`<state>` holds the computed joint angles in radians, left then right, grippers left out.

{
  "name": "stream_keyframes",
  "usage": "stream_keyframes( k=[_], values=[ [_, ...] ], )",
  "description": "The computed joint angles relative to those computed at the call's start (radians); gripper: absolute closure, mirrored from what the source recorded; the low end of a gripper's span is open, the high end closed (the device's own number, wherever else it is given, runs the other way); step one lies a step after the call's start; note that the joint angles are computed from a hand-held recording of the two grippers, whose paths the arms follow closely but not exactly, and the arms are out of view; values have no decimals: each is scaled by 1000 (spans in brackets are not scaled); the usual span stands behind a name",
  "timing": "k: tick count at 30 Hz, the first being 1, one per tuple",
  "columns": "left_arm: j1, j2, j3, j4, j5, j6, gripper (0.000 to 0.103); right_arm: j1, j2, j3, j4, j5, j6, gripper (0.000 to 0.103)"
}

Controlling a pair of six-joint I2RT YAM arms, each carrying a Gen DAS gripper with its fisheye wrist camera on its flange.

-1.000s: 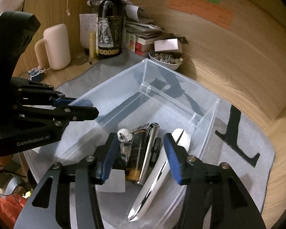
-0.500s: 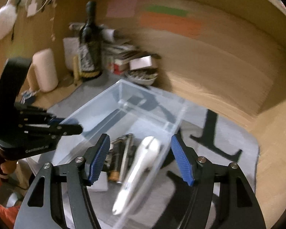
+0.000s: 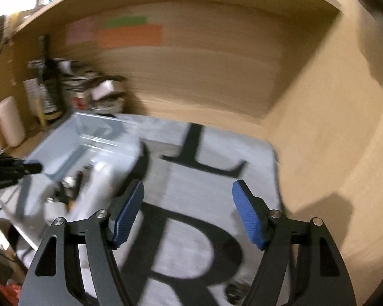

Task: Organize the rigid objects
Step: 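Move the right gripper to the black round cap and grasp it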

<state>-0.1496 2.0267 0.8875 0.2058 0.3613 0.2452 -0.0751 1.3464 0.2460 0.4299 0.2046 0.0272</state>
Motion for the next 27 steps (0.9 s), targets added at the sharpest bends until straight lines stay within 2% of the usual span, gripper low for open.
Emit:
stream_keyframes(
  k=[3, 7, 16, 17, 22, 27],
  values=[
    [0, -1, 0, -2, 1, -1, 91, -98, -13, -39, 5, -39, 0, 34],
    [0, -1, 1, -3, -1, 2, 91, -196, 44, -80, 50, -84, 2, 34],
    [4, 10, 9, -10, -2, 10, 91, -289, 282, -170, 272, -148, 18, 36],
    [4, 11, 11, -11, 0, 8, 91, -292, 293, -180, 289, -155, 21, 38],
    [7, 17, 11, -6, 5, 8, 90, -298, 373, -175, 323, -176, 11, 70],
    [8, 18, 10, -5, 6, 9, 90, -281, 349, -197, 352, -178, 17, 70]
  ],
)
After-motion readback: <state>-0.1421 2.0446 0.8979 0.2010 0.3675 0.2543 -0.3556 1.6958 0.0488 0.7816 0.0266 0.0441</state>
